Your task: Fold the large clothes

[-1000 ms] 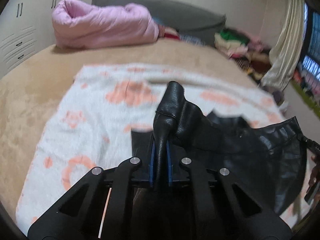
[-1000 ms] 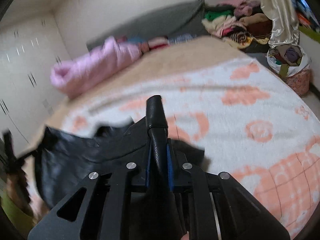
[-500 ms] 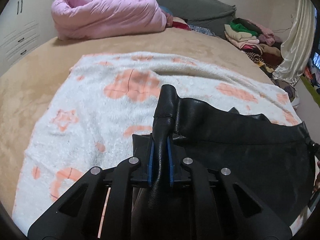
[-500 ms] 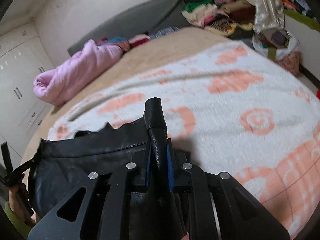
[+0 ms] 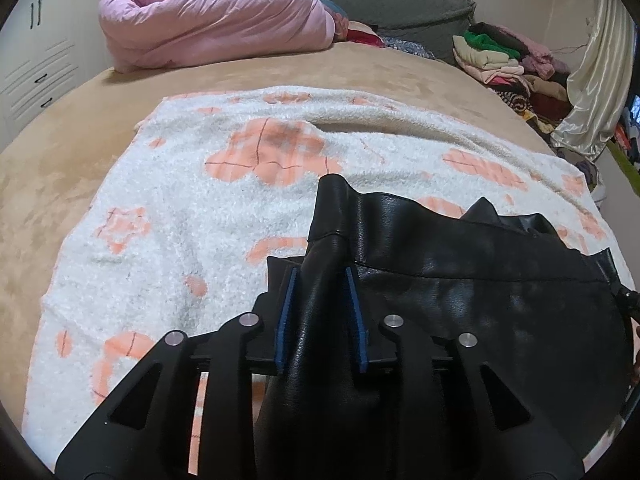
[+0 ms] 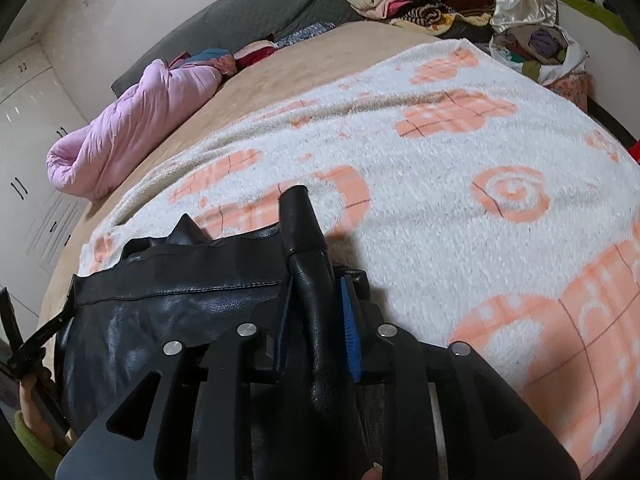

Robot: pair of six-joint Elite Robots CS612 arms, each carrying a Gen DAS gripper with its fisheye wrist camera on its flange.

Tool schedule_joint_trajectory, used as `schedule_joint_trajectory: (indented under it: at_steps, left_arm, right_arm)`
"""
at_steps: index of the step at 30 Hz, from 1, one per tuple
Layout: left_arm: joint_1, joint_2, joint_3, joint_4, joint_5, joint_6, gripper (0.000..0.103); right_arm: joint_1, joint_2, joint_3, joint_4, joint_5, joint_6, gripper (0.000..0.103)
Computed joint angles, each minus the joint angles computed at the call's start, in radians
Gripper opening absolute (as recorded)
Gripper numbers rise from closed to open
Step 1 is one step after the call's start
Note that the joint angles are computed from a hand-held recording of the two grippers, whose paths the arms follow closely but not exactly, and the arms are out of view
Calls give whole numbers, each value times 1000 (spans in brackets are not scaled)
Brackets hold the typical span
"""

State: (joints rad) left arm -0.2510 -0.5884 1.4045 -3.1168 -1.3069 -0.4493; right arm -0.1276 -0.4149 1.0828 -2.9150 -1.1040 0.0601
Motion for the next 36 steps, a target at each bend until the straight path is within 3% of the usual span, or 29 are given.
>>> schedule_joint_trajectory:
  at_steps: [2,3,4,5,7,9,10,15,17,20,27,33,36]
  left_arm:
    - [0,-2,2,4,5,-8,22]
    - [1,-3,2,6,5,-10,23]
    - [0,-4,4,5,8,-12,25]
    - [-1,-6,6,7,16,-13,27]
    - [-5,-13,13,13,35,-8,33]
    - [-5,-23,27,4,41,-12,50]
    - [-6,-27,35,-4,43,-16,66]
    - [5,-63,105,-64,20,-65,81]
    - [11,-73,126,-74,-14,-84,83]
    - [31,-78,154,-111,-127,-129,92]
    - [46,-71,190,-154,-292,-200,92]
    - [41,-67,200,-147,-337,-234,92]
    - [36,-66,207,-132,-348,-243,89]
  right_arm:
    - [-1,-4,6,0,-1,9,31]
    - [-1,-8,9,4,-3,11,40]
    - [-1,-13,14,7,-14,10,58]
    - [0,-17,18,8,-25,10,64]
    - [-3,-25,30,4,-26,1,70]
    - [-8,-31,39,-1,-14,-5,76]
    - [-12,-35,46,-7,-3,-2,81]
    - [-31,-56,85,-29,74,35,94]
    - [-37,-68,100,-3,110,14,95]
    - [-44,-88,139,-2,132,-2,95]
    - [-66,-128,233,21,239,-21,95]
    - [-72,-136,271,70,274,-32,94]
    - [-73,-130,270,105,284,-2,82]
